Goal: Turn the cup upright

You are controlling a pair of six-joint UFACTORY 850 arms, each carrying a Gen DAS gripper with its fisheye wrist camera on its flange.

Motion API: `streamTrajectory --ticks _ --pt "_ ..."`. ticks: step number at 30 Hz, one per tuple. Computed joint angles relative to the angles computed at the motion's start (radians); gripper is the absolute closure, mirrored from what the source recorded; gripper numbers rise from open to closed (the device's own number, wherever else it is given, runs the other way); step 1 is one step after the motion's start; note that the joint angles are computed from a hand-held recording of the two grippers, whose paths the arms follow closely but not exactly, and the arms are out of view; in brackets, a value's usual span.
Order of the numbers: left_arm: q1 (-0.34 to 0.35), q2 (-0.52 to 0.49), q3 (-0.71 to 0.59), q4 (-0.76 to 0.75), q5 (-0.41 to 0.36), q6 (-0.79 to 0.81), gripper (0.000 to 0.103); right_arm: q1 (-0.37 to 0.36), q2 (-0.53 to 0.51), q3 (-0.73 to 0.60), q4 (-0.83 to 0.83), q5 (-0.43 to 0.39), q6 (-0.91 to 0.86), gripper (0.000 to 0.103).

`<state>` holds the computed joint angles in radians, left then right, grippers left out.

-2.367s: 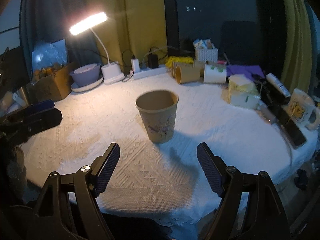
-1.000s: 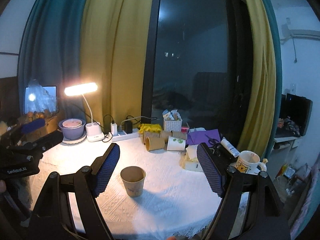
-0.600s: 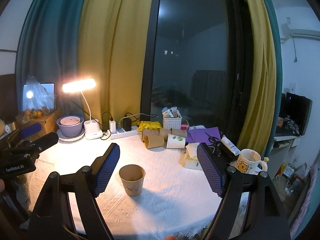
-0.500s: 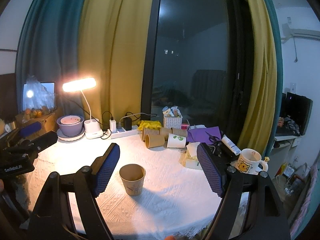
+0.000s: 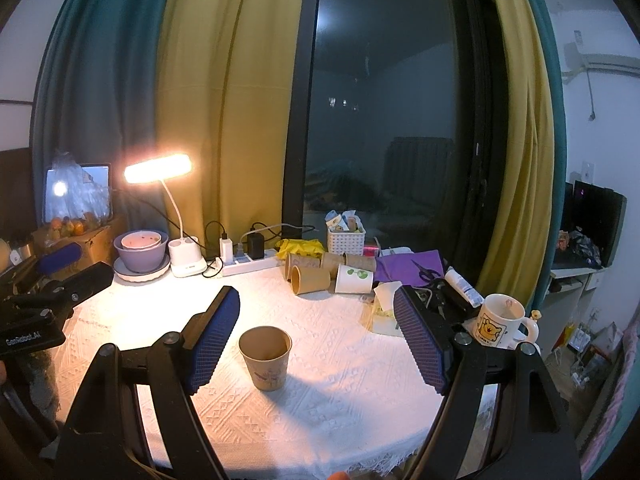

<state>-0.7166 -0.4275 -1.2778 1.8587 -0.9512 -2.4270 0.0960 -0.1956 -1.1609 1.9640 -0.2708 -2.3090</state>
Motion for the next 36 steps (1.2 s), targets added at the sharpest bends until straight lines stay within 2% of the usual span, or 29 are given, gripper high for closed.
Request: streamTrajectory --ticks 36 --pt "0.003 -0.013 -0.012 -0.005 0.020 -0.001 0.006 0.004 -0.008 0.004 0.000 0.011 0.023 0.021"
